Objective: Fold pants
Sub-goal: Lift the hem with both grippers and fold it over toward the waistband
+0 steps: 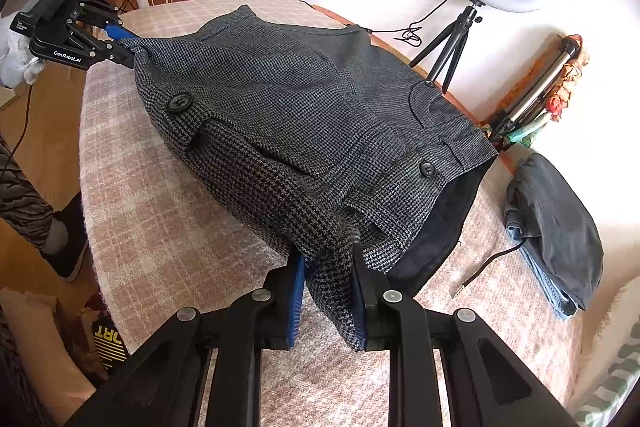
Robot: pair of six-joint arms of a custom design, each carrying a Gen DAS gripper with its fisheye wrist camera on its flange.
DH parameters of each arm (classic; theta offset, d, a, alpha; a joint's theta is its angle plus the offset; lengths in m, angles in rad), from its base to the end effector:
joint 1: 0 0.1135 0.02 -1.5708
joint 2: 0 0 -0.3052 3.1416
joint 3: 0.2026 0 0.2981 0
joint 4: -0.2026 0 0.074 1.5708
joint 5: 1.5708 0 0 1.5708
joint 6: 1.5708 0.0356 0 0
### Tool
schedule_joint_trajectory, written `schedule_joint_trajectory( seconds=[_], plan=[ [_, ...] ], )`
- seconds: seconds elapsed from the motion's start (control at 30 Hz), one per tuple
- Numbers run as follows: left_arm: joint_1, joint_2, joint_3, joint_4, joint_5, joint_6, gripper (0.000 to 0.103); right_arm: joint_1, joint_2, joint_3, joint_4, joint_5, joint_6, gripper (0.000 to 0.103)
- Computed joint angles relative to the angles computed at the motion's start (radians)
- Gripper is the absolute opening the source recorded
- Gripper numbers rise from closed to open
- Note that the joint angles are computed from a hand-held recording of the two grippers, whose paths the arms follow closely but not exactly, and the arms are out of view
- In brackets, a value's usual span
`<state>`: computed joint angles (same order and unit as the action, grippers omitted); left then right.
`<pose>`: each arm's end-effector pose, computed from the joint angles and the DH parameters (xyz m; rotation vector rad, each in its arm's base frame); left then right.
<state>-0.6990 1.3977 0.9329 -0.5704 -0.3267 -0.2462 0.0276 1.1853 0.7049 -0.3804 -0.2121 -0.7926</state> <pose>0.2449 -0.1909 0.2442 0.4548 2.4822 0.0551 0.2625 0.0147 0.2320 -1.0464 2.1688 -0.0953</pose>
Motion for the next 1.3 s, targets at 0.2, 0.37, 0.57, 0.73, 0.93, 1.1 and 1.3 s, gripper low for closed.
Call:
schedule_joint_trajectory(
  seconds=[0.2,0.37,0.57,0.73,0.93,1.1,1.3],
  plan=[
    [0.025,-0.037,0.047,0.054,-0.011,-0.001,0.018,-0.021,-0.012,0.048,0.009,-0.039,0.080,0.016],
    [0.067,0.020,0.147,0.093,-0.005,0.013,0.017,-0.007,0.013,0.118,0.040,-0.040,0.188,0.014],
    [0.122,0.128,0.293,0.143,-0.013,0.036,0.016,0.004,0.103,0.238,0.069,-0.036,0.289,0.013],
    [0.179,0.246,0.427,0.179,0.014,0.039,0.015,-0.018,0.258,0.393,0.089,-0.037,0.350,0.013],
    [0.222,0.453,0.675,0.133,0.020,0.110,0.015,-0.036,0.495,0.619,0.051,-0.004,0.378,0.011],
    [0.251,0.631,0.907,0.063,0.018,0.162,0.015,-0.040,0.681,0.837,-0.027,0.016,0.409,0.011],
    [0.274,0.851,1.166,-0.053,0.021,0.201,0.015,-0.035,0.877,1.060,-0.143,0.051,0.412,0.011]
  ],
)
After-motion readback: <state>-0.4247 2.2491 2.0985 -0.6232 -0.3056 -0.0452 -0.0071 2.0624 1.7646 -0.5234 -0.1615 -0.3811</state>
